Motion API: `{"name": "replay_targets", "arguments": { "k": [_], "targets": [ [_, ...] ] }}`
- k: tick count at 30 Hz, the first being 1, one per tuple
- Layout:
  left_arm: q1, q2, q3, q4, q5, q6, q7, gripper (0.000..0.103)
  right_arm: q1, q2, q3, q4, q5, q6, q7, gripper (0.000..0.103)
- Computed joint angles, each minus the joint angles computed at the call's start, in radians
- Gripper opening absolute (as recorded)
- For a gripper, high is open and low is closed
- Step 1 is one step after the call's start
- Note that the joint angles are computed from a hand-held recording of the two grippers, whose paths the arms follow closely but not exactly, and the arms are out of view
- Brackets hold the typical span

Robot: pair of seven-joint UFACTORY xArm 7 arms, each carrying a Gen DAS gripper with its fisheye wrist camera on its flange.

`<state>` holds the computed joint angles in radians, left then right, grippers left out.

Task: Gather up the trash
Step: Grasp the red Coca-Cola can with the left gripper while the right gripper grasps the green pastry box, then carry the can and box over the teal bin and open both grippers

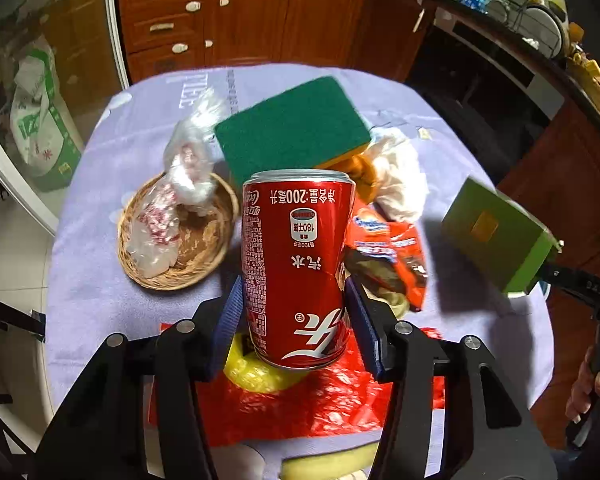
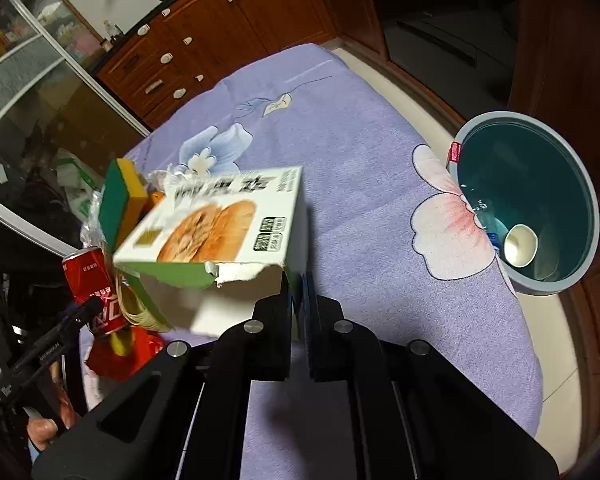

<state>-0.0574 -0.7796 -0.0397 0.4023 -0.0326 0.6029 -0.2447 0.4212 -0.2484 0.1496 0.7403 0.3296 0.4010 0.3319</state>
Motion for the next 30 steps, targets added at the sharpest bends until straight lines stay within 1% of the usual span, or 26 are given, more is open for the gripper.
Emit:
{"name": "replay_targets", "arguments": {
  "k": [2,5,7,11,13,17,23,28,30],
  "targets": [
    [-0.002,-0.025,-0.016,0.001,0.001,0.015,-0.018,0.053,0.008,-0.011,-0.009,-0.003,0.018,-0.003,-0.018,0.005],
    [-0.023,-0.061,-0.028,0.011,-0.008,0.040,-0.037,0.053,0.024,-0.027,-0.031,-0.004,0.065,-0.002,-0.061,0.005],
    [-0.035,-0.068,-0.047,0.028,-0.004,0.052,-0.049,0.053,0.026,-0.039,-0.037,-0.006,0.084,-0.006,-0.079,0.005],
    [-0.058,-0.048,-0.079,0.067,0.005,0.054,-0.076,0.053,0.032,-0.065,-0.056,-0.010,0.119,-0.007,-0.123,0.005],
    [-0.075,-0.038,-0.080,0.084,0.001,0.053,-0.087,0.053,0.041,-0.078,-0.070,-0.011,0.149,-0.003,-0.155,0.005],
    [-0.104,-0.021,-0.110,0.114,0.008,0.046,-0.110,0.053,0.032,-0.113,-0.082,-0.021,0.159,-0.003,-0.183,0.005],
    [-0.148,0.051,-0.148,0.176,0.025,0.027,-0.133,0.053,0.015,-0.163,-0.112,-0.042,0.181,-0.009,-0.212,0.005],
    [-0.181,0.148,-0.183,0.257,0.051,0.009,-0.145,0.053,-0.035,-0.220,-0.150,-0.072,0.169,-0.021,-0.209,0.005],
    [-0.193,0.187,-0.192,0.289,0.062,0.002,-0.147,0.053,-0.056,-0.245,-0.175,-0.091,0.168,-0.025,-0.212,0.005]
  ]
}}
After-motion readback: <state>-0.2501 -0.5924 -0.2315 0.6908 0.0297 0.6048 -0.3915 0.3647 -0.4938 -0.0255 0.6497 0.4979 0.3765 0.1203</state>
